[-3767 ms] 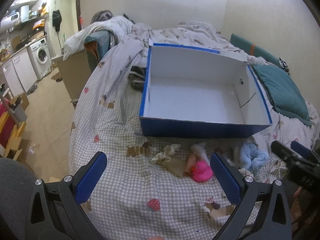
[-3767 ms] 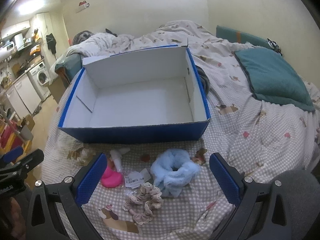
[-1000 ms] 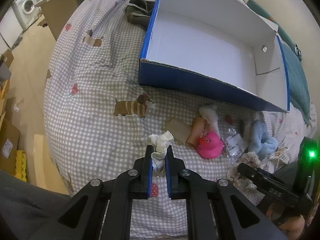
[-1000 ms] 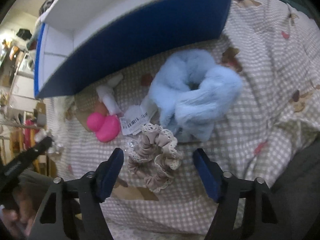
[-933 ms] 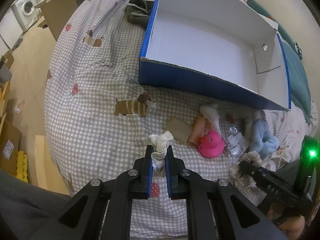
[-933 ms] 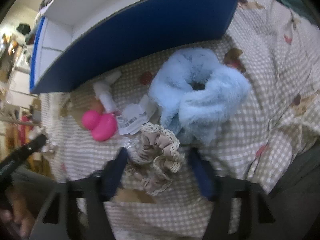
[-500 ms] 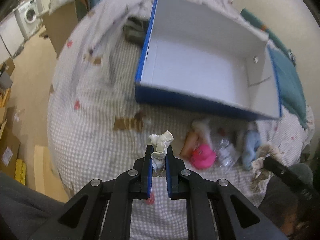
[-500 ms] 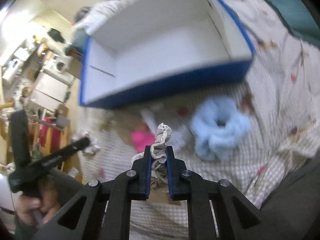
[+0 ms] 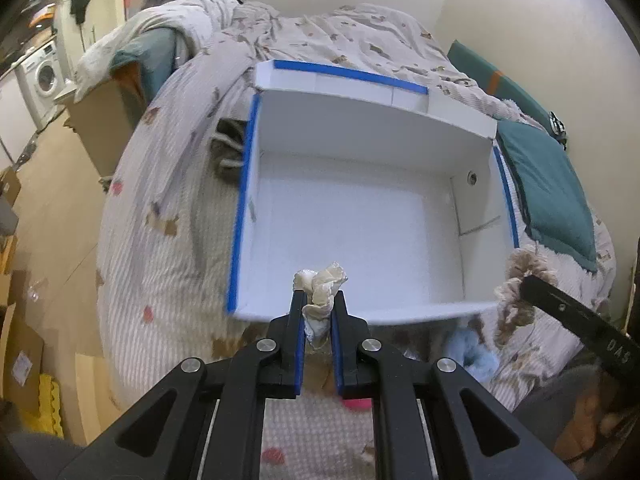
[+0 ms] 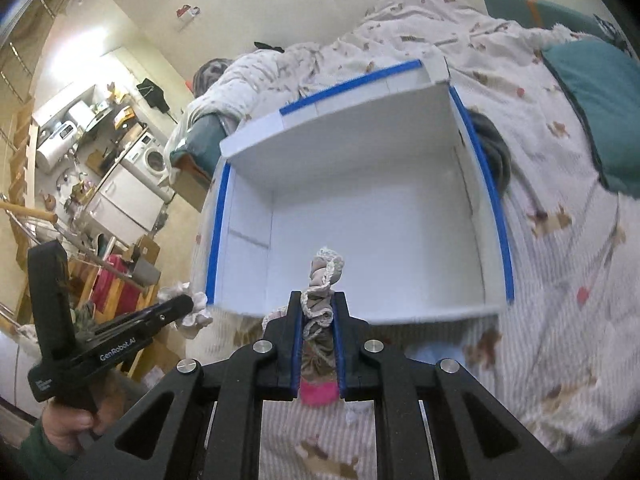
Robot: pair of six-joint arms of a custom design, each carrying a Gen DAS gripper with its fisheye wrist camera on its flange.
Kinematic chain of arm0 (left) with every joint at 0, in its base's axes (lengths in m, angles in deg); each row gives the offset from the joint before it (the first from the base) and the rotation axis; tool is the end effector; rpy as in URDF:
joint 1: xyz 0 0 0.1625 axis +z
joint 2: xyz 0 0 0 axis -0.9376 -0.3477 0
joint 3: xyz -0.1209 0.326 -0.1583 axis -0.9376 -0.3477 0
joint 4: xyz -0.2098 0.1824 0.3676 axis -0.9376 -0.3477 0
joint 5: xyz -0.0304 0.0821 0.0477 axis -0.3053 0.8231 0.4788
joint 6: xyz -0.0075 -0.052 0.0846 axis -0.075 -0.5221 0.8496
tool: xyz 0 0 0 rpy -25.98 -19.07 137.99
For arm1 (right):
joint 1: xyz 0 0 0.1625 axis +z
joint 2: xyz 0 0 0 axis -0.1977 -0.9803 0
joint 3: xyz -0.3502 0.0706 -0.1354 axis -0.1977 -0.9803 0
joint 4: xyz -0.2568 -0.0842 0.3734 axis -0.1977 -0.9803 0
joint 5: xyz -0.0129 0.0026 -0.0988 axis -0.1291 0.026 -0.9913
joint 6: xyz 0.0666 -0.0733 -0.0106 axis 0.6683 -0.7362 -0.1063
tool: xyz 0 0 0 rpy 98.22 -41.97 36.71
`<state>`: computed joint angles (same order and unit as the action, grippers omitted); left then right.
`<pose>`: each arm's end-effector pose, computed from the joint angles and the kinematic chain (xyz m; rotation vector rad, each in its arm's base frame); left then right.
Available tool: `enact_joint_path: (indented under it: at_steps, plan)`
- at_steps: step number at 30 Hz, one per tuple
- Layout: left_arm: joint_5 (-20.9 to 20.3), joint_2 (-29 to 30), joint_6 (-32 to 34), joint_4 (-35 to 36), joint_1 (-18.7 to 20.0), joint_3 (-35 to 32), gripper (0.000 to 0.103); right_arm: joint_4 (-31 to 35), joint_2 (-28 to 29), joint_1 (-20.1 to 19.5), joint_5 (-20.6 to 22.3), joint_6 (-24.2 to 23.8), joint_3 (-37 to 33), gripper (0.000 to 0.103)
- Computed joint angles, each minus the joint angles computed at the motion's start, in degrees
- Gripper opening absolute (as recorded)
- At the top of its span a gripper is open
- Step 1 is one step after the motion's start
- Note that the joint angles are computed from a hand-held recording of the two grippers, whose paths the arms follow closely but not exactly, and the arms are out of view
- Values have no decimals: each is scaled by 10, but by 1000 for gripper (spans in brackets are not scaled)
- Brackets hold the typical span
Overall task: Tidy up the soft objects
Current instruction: 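Carry both scrunchies into the box and open both tools to release them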
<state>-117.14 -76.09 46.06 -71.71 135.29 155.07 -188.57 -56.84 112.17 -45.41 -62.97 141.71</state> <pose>-0.1251 -0.7795 0.2672 -0.0474 2.3693 -0.7899 0.2703 -0.7937 0.1313 0.6374 -2.8458 0.5354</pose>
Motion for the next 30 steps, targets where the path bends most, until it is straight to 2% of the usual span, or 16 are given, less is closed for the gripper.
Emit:
enact_joint_path:
  at_steps: [6, 9, 13, 16, 22, 26, 30]
  plan:
    - [10, 89, 32, 25, 16, -128, 10, 28, 100, 12, -13, -1, -137, 15]
    - [17, 126, 54, 18, 26, -168, 10, 33, 140, 13, -27, -16, -189, 15]
    - [20, 152, 44, 37, 39, -191, 10, 42, 177, 7, -51, -23, -227, 15]
    - [9, 163, 33, 54, 46, -203, 10, 52, 202, 6, -88, -33, -253, 15]
    - [18, 174, 22, 65, 52, -212, 10, 80, 223, -2, -96, -30, -278, 15]
    - [34, 171, 44, 29, 56, -192, 10, 76, 238, -1, -122, -32, -292, 15]
    - [35, 175, 52, 23, 58, -198, 10, 70, 243, -1, -124, -32, -298, 15]
